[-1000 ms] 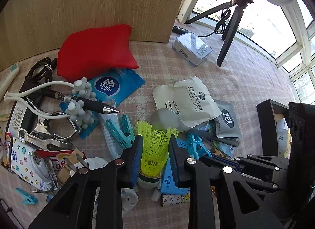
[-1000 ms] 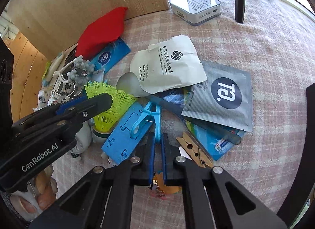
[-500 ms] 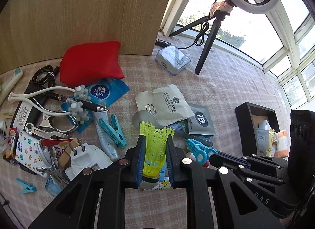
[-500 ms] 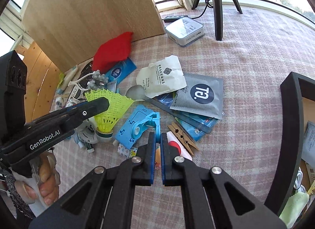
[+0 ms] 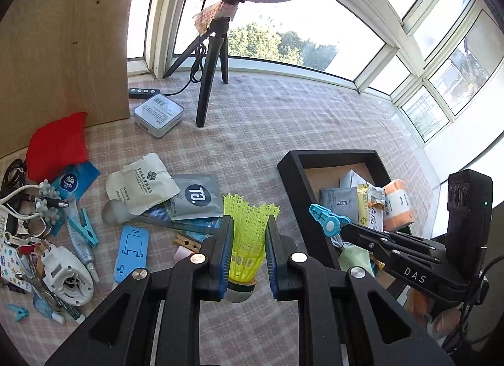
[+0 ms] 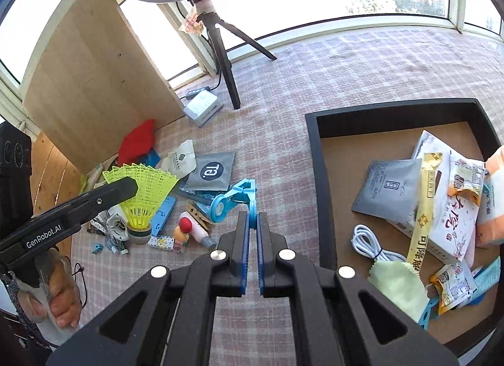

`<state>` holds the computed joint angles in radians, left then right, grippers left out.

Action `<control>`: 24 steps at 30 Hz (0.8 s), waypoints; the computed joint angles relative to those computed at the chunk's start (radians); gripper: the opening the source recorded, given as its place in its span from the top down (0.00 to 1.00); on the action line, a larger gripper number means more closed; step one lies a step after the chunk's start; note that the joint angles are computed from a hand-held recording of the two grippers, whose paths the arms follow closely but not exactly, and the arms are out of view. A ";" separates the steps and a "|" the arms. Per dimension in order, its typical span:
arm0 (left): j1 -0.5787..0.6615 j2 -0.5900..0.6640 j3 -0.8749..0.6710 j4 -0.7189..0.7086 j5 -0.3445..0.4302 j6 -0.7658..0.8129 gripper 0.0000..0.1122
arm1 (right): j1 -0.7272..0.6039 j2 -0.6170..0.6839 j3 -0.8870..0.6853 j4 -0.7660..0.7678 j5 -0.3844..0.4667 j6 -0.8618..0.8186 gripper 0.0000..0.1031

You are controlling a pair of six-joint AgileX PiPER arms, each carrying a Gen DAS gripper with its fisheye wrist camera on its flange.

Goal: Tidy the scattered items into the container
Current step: 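Carry the shuttlecock and clothespin into the tray and open both tools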

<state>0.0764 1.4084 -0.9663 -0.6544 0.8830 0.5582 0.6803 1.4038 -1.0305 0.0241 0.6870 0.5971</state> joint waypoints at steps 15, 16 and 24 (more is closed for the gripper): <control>-0.462 0.037 -0.073 0.036 -0.078 -0.211 0.84 | -0.409 -0.491 0.263 -0.106 0.220 -0.008 0.95; -0.482 0.045 -0.082 0.037 -0.079 -0.221 0.84 | -0.440 -0.511 0.271 -0.097 0.231 -0.027 0.95; -0.625 0.070 -0.125 0.081 -0.097 -0.298 0.84 | -0.620 -0.615 0.310 -0.033 0.302 -0.152 0.95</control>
<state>-0.5484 1.4785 -1.0908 -0.5738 0.7855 0.2602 0.0599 0.7891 -0.7210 -0.0094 0.9892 0.4452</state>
